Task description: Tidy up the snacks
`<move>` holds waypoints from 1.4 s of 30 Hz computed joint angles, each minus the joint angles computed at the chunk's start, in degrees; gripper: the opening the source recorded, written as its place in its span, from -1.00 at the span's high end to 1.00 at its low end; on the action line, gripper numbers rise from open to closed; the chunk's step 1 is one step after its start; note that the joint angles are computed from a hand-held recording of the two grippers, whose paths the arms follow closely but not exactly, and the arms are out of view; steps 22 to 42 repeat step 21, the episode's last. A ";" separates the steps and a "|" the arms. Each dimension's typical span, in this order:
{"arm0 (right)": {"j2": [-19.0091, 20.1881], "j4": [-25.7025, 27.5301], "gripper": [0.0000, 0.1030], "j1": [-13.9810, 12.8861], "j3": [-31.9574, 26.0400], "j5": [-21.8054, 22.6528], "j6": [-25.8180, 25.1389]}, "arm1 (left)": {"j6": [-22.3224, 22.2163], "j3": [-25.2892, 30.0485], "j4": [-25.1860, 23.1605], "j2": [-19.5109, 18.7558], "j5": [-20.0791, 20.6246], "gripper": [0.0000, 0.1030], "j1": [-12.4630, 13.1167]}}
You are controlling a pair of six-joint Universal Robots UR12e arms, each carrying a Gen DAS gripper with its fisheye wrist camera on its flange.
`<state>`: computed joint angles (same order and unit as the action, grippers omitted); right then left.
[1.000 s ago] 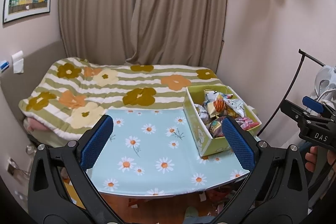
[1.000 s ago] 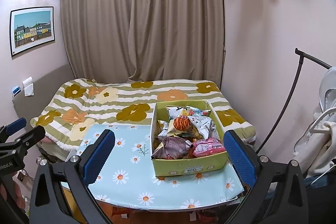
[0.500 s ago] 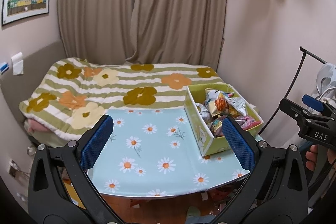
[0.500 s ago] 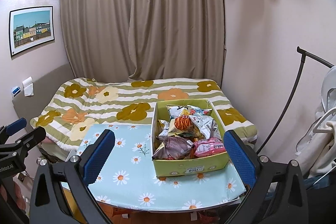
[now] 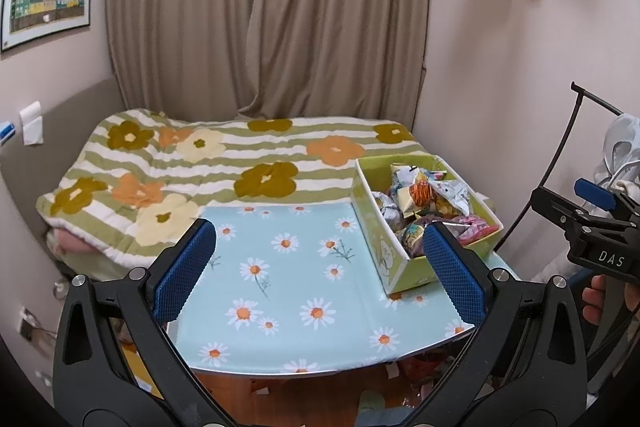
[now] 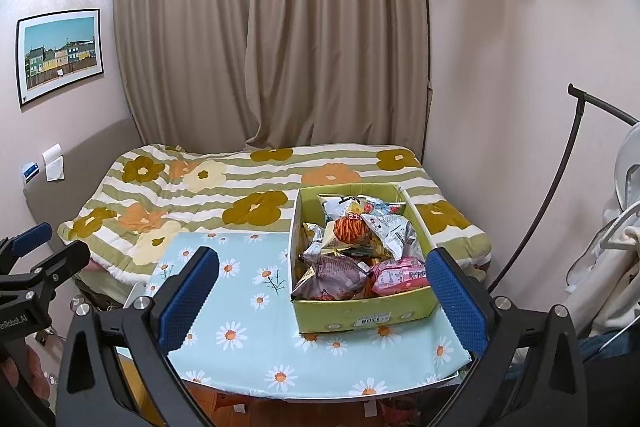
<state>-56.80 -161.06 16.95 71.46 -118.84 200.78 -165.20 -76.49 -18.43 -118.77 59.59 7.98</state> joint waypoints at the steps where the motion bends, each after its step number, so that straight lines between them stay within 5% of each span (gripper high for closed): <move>1: -0.01 0.08 -0.99 0.02 0.01 0.03 0.12 | 0.07 0.04 0.03 -0.03 0.09 -0.99 -0.01; 13: -0.07 0.23 -0.99 -0.07 0.02 0.46 0.40 | -1.85 -1.44 5.90 0.38 4.23 -0.99 -0.49; 17: -0.29 1.06 -0.99 0.15 0.19 -0.04 0.79 | -1.20 -1.55 5.40 0.32 1.90 -0.99 -0.25; 42: -0.54 1.53 -0.99 0.29 0.42 -0.31 1.24 | -0.16 -1.86 5.33 0.43 3.15 -0.99 -0.66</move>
